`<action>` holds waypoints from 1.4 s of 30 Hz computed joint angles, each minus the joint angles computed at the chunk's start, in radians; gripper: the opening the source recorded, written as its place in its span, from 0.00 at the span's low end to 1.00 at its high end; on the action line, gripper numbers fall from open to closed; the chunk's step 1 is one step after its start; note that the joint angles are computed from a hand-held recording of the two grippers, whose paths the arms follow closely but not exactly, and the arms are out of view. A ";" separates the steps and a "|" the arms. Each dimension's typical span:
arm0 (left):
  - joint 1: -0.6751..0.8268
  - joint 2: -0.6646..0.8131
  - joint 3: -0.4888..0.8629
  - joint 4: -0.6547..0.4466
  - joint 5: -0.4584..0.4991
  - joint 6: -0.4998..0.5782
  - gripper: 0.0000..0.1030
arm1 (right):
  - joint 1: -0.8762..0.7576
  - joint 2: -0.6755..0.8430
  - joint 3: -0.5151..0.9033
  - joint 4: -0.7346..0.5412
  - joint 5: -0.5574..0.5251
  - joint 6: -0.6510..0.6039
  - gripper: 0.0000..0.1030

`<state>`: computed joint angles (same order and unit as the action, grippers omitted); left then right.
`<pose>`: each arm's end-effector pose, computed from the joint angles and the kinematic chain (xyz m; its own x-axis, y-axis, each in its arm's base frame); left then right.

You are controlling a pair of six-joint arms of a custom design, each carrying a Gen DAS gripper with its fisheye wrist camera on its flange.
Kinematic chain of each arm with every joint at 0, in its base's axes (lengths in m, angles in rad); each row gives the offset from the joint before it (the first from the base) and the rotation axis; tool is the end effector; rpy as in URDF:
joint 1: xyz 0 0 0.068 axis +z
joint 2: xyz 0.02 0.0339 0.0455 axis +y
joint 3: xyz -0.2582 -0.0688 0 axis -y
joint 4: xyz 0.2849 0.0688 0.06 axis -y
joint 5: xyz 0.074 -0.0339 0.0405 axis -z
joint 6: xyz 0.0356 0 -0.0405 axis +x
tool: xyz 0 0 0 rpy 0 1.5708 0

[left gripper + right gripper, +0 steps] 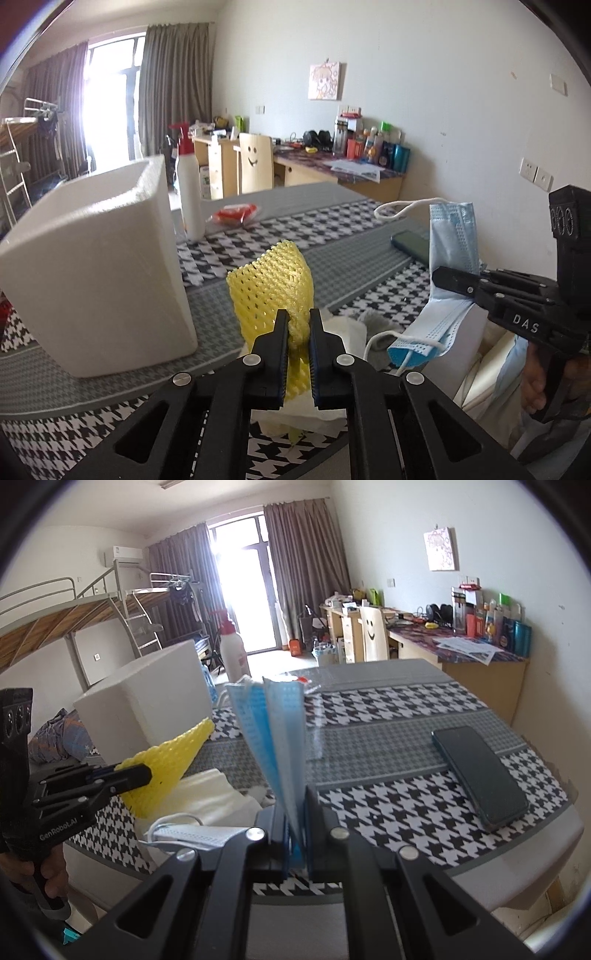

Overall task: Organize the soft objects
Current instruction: 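Carry the yellow mesh sponge with the left tool over the white foam box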

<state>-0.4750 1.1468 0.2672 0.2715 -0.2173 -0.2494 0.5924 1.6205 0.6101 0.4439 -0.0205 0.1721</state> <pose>0.2088 -0.0988 0.1054 -0.5637 0.0189 -0.8257 0.1549 0.9844 -0.0832 0.2713 0.1835 0.1031 -0.5367 -0.1548 -0.8294 -0.4879 0.8590 0.1553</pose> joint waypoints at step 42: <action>0.130 -0.301 0.063 -0.145 0.041 0.130 0.10 | 0.052 -0.033 0.156 -0.019 0.048 -0.015 0.09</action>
<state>-0.3455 0.8455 0.3297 0.1262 -0.1765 -0.1194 0.6440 1.5873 0.7663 0.4253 0.0277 0.1567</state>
